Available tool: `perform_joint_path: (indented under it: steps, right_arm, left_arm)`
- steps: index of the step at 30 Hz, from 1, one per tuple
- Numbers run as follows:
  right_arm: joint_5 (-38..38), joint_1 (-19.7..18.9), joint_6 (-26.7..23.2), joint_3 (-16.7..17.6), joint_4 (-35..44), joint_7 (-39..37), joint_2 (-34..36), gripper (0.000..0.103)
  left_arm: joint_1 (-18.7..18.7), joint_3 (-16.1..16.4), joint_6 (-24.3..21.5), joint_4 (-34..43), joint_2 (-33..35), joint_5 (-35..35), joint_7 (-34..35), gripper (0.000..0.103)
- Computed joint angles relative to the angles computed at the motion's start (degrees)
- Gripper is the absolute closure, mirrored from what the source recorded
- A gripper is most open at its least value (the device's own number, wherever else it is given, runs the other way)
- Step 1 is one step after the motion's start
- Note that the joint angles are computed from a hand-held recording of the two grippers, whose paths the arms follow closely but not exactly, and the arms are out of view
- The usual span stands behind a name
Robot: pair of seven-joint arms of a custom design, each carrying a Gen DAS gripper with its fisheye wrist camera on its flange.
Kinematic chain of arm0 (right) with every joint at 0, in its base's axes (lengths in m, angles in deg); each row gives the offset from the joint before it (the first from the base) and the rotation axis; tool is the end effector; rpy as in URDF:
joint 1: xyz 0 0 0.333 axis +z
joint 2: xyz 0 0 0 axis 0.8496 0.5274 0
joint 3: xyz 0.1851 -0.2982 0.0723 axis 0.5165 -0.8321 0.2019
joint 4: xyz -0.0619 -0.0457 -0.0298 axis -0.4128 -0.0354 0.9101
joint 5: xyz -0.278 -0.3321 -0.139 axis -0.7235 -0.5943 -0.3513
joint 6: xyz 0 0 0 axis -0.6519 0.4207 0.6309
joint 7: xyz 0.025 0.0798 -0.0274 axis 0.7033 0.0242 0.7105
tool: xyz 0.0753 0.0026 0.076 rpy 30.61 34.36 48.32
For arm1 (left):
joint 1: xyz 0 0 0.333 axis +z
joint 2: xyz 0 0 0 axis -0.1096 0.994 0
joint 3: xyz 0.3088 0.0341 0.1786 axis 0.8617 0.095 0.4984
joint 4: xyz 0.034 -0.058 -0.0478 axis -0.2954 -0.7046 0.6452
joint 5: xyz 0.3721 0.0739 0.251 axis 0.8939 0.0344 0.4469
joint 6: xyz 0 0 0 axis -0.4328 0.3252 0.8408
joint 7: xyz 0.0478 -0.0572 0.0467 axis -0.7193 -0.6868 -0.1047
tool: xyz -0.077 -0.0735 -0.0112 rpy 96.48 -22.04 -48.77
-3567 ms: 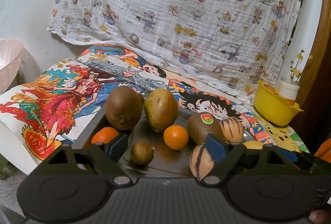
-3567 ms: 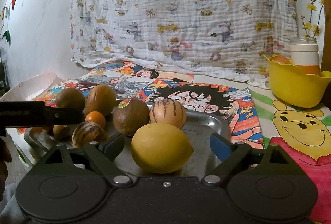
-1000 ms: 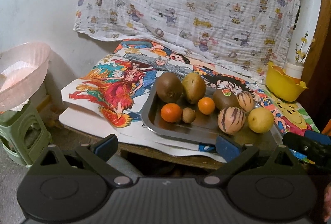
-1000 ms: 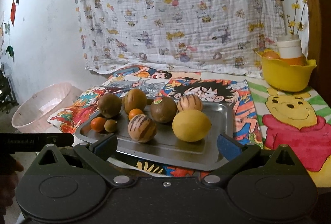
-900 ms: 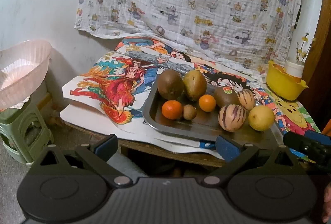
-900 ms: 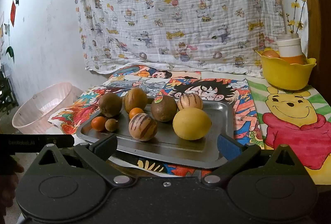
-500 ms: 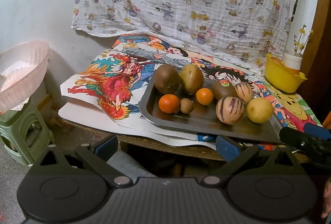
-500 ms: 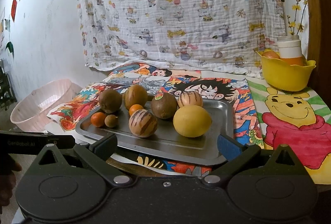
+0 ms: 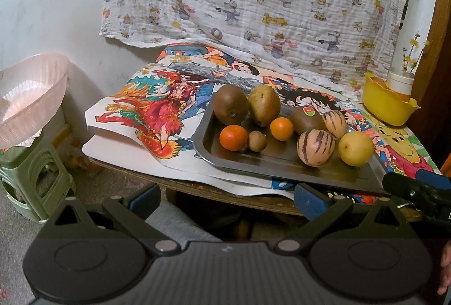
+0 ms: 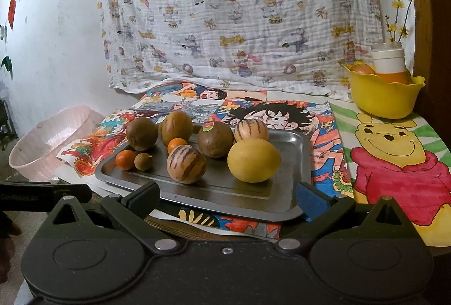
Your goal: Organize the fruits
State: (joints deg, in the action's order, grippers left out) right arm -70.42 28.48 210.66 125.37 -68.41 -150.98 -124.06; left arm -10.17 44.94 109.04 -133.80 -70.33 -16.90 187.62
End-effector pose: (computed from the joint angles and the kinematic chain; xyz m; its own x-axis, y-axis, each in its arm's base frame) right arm 0.3829 0.2367 0.4112 -0.3429 -0.9319 -0.1181 -0.4312 0.2679 -0.8616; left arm 0.5276 -0.0343 0.4064 -0.5168 -0.8349 0.1894 -0.6126 0.2061 -0.7630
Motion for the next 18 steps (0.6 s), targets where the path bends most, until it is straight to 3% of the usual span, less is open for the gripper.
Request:
perform_joint_path:
  steps: [18]
  right_arm:
    - [-0.6, -0.1, -0.2, 0.1, 0.3, 0.5, 0.3, 0.001]
  left_arm:
    - [0.0, 0.0, 0.2, 0.0, 0.1, 0.5, -0.9, 0.001]
